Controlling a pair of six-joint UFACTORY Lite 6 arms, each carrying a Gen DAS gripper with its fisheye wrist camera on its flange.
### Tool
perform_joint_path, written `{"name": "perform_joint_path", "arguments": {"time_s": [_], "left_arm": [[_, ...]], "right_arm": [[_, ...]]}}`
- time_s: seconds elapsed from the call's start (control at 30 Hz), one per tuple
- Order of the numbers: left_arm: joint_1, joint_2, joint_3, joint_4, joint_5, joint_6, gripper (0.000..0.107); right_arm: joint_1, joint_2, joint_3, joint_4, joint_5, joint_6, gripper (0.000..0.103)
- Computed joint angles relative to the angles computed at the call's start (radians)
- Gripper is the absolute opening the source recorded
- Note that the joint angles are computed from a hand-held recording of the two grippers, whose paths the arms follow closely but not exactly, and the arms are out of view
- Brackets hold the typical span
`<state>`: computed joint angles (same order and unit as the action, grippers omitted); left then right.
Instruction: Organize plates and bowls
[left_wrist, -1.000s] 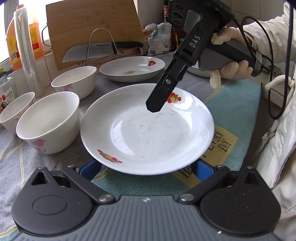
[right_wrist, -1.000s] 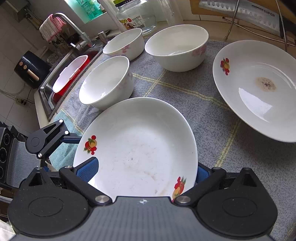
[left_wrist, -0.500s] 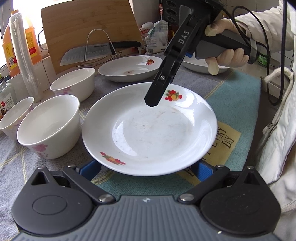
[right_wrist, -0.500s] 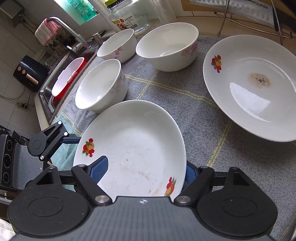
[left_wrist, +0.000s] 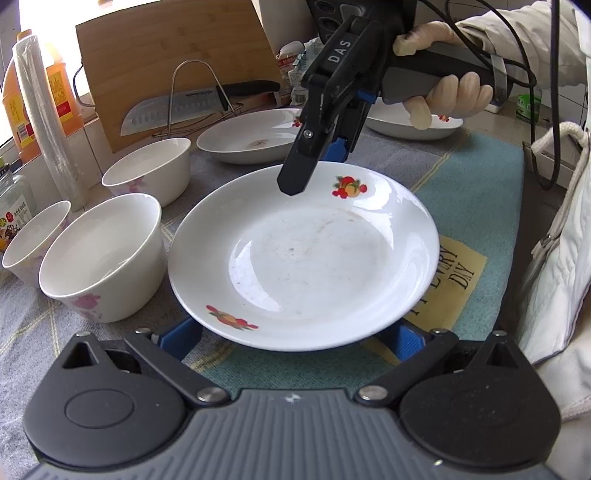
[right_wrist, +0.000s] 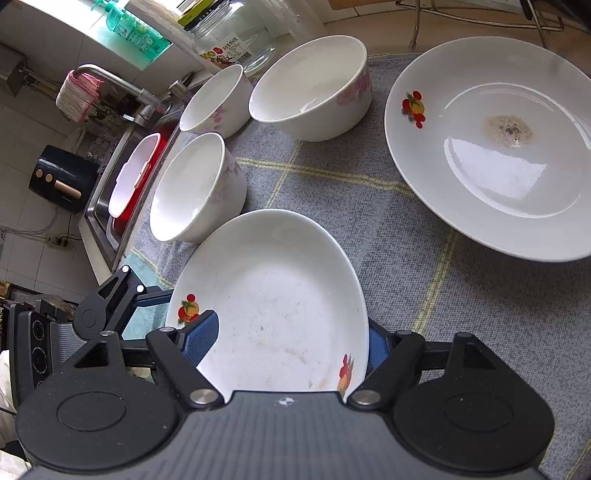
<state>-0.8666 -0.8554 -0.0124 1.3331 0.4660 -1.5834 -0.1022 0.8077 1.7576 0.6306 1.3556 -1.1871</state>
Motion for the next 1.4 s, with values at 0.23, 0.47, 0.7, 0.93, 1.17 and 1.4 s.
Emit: {"name": "perform_joint_path", "arguments": {"time_s": [0.23,0.47,0.7,0.93,1.17,1.4], "left_arm": [[0.028,-0.01,-0.006,-0.004,-0.022,0.033,0.102],[0.047,0.006,0.007,-0.015,-0.04,0.056,0.101],[0.067,0.01,0.018,-0.038,-0.064,0.091,0.101],[0.115,0.025,0.028,-0.011,-0.11,0.102,0.101],[0.122,0.058,0.054,0.014,-0.123,0.098,0.101],[0.151,0.103,0.106,0.028,-0.171,0.115,0.101]], "right_arm": [[0.008,-0.054,-0.065,-0.012,-0.075,-0.023,0.071],[0.013,-0.078,-0.092,-0.024,-0.102,-0.027,0.069],[0.014,-0.095,-0.112,-0.031,-0.119,-0.032,0.069],[0.014,-0.118,-0.14,-0.032,-0.137,-0.048,0.069],[-0.007,-0.133,-0.147,-0.027,-0.132,-0.055,0.07],[-0.048,-0.139,-0.136,-0.018,-0.122,-0.06,0.07]]}}
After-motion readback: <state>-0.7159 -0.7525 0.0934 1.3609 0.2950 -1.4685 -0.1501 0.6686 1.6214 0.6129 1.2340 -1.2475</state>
